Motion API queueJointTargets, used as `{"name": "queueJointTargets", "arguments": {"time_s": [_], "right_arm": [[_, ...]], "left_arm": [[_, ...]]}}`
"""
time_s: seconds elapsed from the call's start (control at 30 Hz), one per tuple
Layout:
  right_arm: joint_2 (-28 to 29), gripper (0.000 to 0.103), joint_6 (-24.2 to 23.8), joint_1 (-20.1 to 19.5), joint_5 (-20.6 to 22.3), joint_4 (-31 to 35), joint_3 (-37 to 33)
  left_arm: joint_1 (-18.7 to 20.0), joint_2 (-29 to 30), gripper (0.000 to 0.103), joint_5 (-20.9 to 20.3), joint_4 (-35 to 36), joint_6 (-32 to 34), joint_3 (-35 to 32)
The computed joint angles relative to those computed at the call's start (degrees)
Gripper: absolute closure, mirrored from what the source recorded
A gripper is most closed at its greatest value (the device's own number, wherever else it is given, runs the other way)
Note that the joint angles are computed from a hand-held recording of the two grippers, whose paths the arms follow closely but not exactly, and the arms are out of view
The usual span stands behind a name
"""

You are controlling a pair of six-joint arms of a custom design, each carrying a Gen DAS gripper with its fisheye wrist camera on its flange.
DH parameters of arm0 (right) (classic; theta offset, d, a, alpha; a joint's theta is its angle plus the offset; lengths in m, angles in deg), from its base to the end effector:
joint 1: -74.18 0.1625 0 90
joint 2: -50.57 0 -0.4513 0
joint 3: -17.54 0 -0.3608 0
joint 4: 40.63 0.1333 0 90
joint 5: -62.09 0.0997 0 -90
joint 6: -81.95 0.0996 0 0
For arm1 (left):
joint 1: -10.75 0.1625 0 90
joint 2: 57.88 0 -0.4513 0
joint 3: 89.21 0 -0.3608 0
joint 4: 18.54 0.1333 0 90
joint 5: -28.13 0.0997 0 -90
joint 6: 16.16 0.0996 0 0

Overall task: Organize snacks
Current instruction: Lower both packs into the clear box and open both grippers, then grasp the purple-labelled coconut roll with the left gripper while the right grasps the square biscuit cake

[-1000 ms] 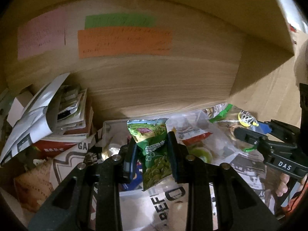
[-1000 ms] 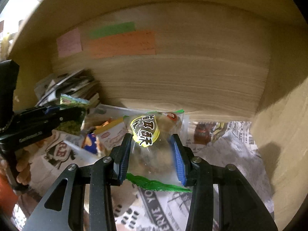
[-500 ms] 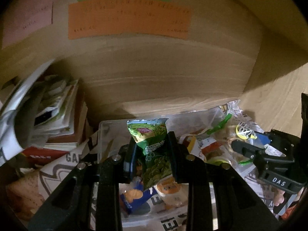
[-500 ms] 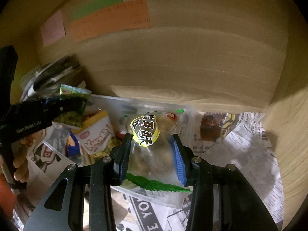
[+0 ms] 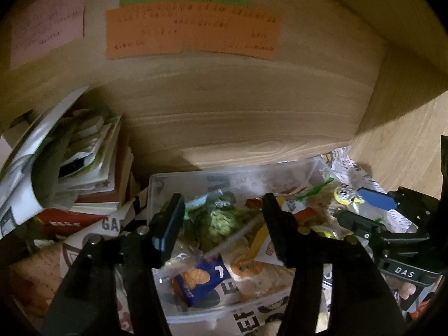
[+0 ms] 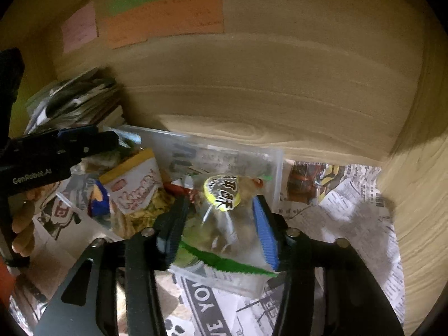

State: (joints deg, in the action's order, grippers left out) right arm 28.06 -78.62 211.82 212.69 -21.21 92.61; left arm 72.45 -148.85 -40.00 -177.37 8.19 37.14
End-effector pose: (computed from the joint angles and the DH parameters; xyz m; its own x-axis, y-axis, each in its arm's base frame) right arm 0.4426 -0.3406 -0.0285 -0.7335 0.0423 0.6784 -0.4864 0.6645 -0.5673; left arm -0.0494 -0.4512 0.3827 -0.6700 0.5390 -0.5104 0.7374 0.5624 -0.3740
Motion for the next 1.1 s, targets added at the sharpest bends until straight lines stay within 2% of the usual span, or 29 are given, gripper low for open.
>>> {"name": "queueJointTargets", "arguments": {"time_s": [0.17,0.23,0.3,0.37,0.43,0.5,0.63,0.9,1.1], "right_arm": [[0.1,0.042,-0.5,2.3,0.2,0.0,-0.3],[0.0,0.035,-0.8,3.4,0.0,-0.7,0.0],[0.2,0.033,-1.0,4.2,-0.4,-0.8,0.1],[0.5,0.029,-1.1,5.1,-1.6,-0.2,-0.1],[0.9,0.021,-0.9,5.8,-2.7,-0.1,0.0],[1.1,0.018,-1.0,6.3,-4.0,-0.6,0.5],[3.2,0.018,-0.4,6.5,-6.1,1.4,-0.8],[8.8,0.018,0.9,4.8,-12.6,8.4,-5.3],[12.8,0.018,0.9,2.9,-13.1,14.5,-10.5]], "left_arm": [[-1.3,-3.2,0.029,0.1,0.8,0.6,1.3],[-1.7,-5.1,0.016,0.0,2.1,0.4,1.8],[-2.1,-6.4,0.010,-0.2,2.9,0.0,2.2],[-2.3,-7.9,0.009,0.0,3.9,0.0,2.7],[-2.4,-9.8,0.008,-0.1,5.7,0.3,3.0],[-2.2,-11.3,0.006,-0.4,7.2,0.6,3.0],[-1.1,-15.1,0.004,-0.7,10.8,1.2,3.6],[2.2,-17.4,0.004,0.2,14.5,2.5,4.8],[4.7,-19.0,0.004,1.3,15.6,4.3,6.4]]}}
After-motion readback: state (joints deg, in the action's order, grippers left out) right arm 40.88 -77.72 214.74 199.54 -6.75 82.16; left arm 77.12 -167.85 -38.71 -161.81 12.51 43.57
